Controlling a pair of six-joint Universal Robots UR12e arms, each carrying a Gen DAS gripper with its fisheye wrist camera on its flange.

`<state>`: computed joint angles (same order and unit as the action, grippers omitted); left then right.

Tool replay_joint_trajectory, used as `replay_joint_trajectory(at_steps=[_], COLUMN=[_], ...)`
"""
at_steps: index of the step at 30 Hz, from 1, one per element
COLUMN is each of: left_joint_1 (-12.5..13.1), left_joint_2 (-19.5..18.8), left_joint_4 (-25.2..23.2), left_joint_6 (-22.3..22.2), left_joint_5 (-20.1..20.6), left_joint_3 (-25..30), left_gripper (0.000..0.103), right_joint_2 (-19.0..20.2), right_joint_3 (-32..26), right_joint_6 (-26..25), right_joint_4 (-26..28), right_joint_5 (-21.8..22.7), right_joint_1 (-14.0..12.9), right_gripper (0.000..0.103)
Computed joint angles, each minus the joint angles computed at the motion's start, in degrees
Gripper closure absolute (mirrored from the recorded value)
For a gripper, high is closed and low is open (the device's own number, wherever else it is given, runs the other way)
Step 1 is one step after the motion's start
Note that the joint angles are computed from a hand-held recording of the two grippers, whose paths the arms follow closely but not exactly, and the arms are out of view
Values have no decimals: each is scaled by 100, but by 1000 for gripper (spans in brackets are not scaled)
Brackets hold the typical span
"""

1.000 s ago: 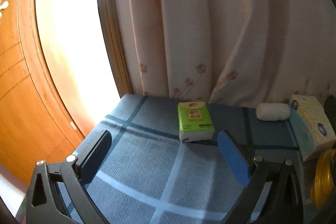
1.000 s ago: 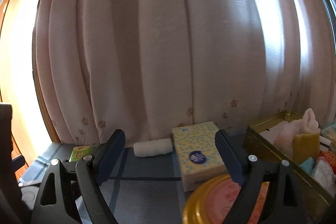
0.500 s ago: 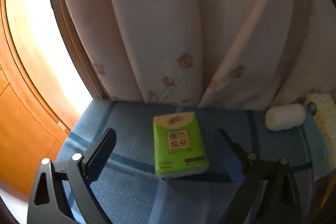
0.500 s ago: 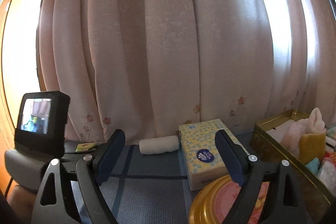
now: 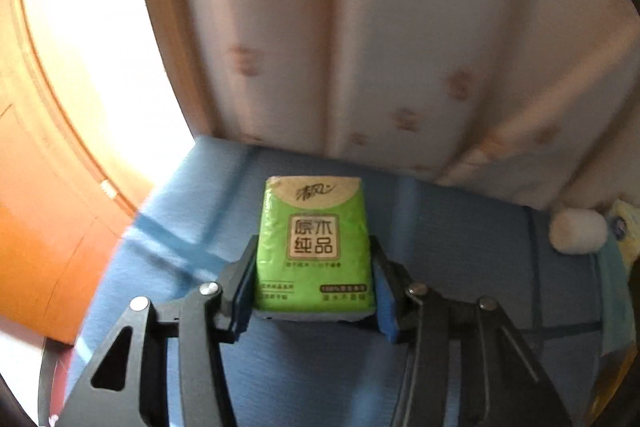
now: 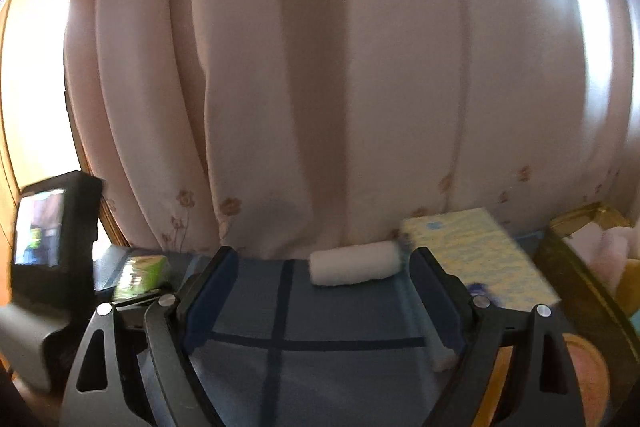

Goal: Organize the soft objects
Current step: 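Grasp the green tissue pack with the left gripper while the right gripper grasps the white gauze roll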

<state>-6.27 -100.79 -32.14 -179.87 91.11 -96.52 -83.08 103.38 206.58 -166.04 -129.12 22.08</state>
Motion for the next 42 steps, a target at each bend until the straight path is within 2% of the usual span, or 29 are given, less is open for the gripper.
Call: replay_joint_trajectory(at_steps=[4, 6, 11, 14, 16, 18, 20, 23, 25, 28, 30, 32, 33, 38, 42], left_joint_1=[114, 121, 113, 126, 159, 181, 175, 239, 144, 151, 119, 109, 107, 116, 105], left_joint_2=[-66, -91, -124, -87, -123, -133, -90, -121, -133, -140, -120, -90, -88, -80, -69], left_joint_4=[16, 63, 148, 137, 93, 101, 55, 123, 47, 55, 18, -20, -21, -17, -1], left_joint_6=[-297, -335, -257, -283, -311, -325, -339, -274, -358, -343, -360, -368, -363, -345, -261], left_joint_5=[254, 414, 437, 412, 371, 347, 356, 341, 432, 433, 450, 457, 468, 446, 428], left_joint_3=[27, 25, 13, -40, 1, -1, -4, -35, 41, 41, 54, 62, 61, 50, 32], left_gripper=[54, 54, 54, 54, 54, 54, 54, 54, 54, 54, 54, 54, 54, 54, 54], right_joint_2=[182, 253, 387, 411, 395, 411, 477, 532, 566, 585, 637, 617, 608, 433, 239], right_joint_3=[-408, -585, -917, -1038, -1034, -1042, -1111, -1200, -1270, -1301, -1355, -1330, -1322, -1119, -865], right_joint_6=[576, 933, 1988, 2739, 3168, 3391, 3368, 3318, 3258, 3151, 3020, 2829, 2746, 2211, 1747], right_joint_4=[1030, 1543, 2522, 3018, 3140, 3197, 3222, 3335, 3457, 3474, 3448, 3381, 3369, 3156, 2920], right_joint_5=[201, 213, 154, 340, 745, 945, 742, 793, 797, 828, 877, 910, 906, 1067, 1075], right_joint_1=[-79, -117, -241, -377, -519, -600, -584, -625, -643, -669, -697, -745, -752, -774, -659], right_gripper=[14, 14, 14, 14, 14, 14, 14, 14, 14, 14, 20, 41, 47, 57, 63])
